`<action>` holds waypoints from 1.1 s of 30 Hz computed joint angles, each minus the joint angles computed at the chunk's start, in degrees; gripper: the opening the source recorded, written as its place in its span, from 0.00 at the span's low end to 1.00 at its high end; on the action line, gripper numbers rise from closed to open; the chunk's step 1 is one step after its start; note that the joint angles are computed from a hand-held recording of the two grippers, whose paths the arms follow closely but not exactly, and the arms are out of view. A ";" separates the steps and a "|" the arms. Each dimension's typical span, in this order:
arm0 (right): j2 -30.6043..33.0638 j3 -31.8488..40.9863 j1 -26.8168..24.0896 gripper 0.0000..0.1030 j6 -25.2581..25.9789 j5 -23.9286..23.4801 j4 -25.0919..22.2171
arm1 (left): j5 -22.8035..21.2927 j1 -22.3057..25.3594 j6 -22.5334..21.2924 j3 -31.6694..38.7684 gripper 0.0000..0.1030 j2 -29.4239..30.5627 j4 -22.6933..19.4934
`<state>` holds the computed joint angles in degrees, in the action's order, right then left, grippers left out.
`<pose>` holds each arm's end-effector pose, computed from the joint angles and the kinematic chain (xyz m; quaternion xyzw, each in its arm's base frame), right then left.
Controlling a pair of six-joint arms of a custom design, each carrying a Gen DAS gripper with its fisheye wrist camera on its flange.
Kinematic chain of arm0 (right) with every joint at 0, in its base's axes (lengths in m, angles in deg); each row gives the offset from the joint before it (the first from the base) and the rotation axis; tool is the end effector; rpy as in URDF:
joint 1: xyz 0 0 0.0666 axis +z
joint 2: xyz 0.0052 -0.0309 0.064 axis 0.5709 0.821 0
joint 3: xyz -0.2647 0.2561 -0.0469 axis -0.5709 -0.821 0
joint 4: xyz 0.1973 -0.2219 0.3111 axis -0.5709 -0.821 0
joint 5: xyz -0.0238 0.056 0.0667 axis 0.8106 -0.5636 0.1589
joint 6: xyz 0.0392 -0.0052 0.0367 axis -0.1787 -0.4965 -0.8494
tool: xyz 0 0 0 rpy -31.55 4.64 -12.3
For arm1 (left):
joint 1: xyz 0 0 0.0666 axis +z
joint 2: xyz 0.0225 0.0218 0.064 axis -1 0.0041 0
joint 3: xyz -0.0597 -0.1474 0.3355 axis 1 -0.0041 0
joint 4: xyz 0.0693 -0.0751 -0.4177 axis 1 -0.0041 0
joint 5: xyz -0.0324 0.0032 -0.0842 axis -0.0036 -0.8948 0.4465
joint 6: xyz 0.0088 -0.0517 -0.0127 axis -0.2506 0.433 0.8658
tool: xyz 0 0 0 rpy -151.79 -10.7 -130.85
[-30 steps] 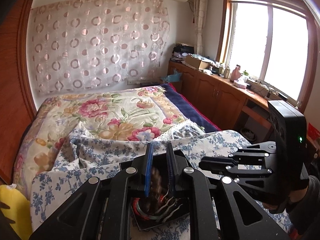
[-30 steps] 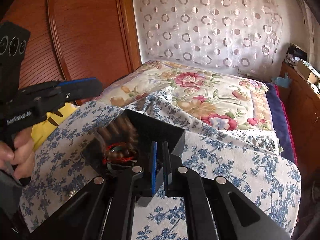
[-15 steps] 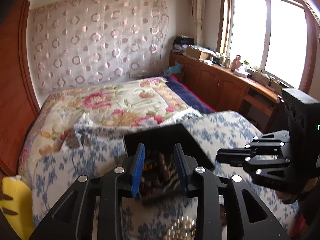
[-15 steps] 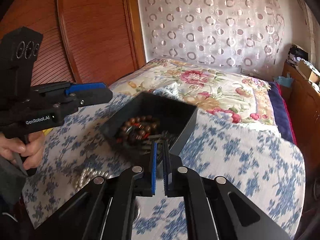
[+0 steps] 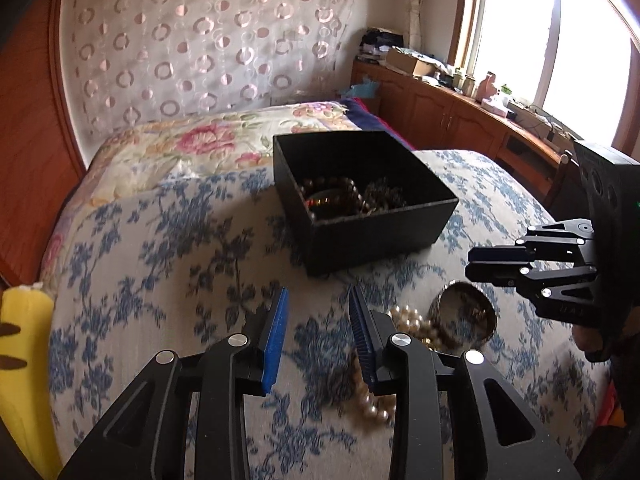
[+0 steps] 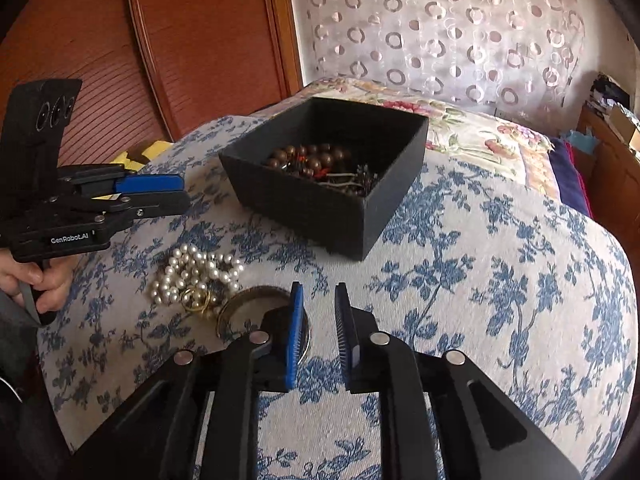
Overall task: Organize jewelry
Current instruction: 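Move both tools back and grasp the pearl necklace with the left tool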
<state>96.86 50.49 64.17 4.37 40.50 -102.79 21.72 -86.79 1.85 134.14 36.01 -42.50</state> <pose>0.4503 0.2458 0.4191 -0.0310 0.9362 0.0748 0.3419 0.5739 0.0082 0.3840 0.3628 0.8487 -0.1947 0.3320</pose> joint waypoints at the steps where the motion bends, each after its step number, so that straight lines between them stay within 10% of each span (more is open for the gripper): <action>1: -0.09 -0.12 0.04 0.17 -0.03 -0.27 -0.03 | 0.09 0.25 -0.32 -0.06 0.29 0.04 -0.42; 17: 0.75 -0.46 1.10 0.17 0.71 2.01 -1.81 | 0.36 0.45 -4.86 -1.50 0.28 -0.94 -6.38; 33: 0.65 -0.76 1.22 0.18 0.59 2.10 -1.45 | -0.27 -0.54 -4.02 -1.20 0.07 -0.30 -7.54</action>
<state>97.51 49.73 65.38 4.97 42.60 -104.24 21.45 -87.33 -2.16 132.94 35.71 -50.04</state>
